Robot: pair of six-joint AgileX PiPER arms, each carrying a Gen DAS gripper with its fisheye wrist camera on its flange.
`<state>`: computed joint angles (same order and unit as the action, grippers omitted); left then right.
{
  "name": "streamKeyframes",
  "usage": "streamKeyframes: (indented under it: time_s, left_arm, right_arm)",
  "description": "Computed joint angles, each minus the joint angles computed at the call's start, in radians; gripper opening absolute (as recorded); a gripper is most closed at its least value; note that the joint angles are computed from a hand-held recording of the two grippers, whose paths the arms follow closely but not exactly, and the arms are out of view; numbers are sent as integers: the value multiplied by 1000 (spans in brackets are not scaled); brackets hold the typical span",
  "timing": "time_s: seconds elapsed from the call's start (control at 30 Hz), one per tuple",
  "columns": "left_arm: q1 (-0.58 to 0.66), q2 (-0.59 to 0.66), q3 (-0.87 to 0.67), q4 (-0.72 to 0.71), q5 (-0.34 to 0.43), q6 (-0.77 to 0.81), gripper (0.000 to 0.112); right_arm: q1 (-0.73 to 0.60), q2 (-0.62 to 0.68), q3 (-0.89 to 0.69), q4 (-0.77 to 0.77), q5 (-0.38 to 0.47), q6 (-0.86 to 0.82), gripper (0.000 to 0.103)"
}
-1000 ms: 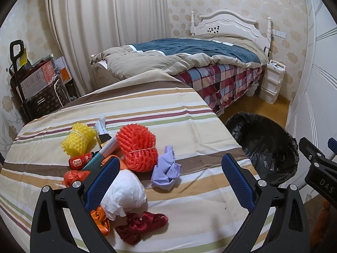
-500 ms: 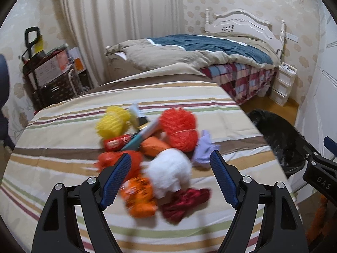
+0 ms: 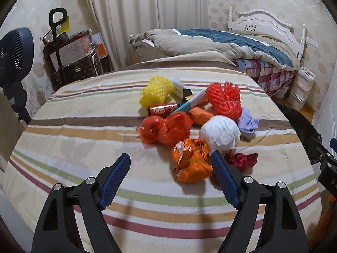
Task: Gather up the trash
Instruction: 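Move both tools over the trash pile on the striped bed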
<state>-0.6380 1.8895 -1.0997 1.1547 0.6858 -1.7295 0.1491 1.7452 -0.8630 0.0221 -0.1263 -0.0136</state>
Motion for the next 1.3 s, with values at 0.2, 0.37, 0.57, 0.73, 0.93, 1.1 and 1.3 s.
streamKeyframes:
  time_s: [0.2,0.37,0.57,0.73,0.93,1.1,1.3]
  left_arm:
    - [13,13,-1,-22,-14,7,79]
    - [16,34,-16,-13,-16,5,79]
    - [22,74,-55,-32,-21,45,79]
    - [24,81,-61,-48,-30,77,79]
    - [59,86,-72,-157,-79,168,79]
    - [75,75,-53,-176,-120,170,79]
    - [87,66,-38,-182,-157,160,68]
  right_arm:
    - [-8,-1,9,-154,-3,150,92]
    - [-10,8,7,-257,-2,255,92]
    - [-6,21,3,-258,-5,258,92]
    - [5,34,-6,-206,-4,207,92]
    - [31,43,-9,-101,-3,103,92]
    - [37,47,-5,-61,-8,64,92]
    - [46,45,-2,-58,-7,61,92]
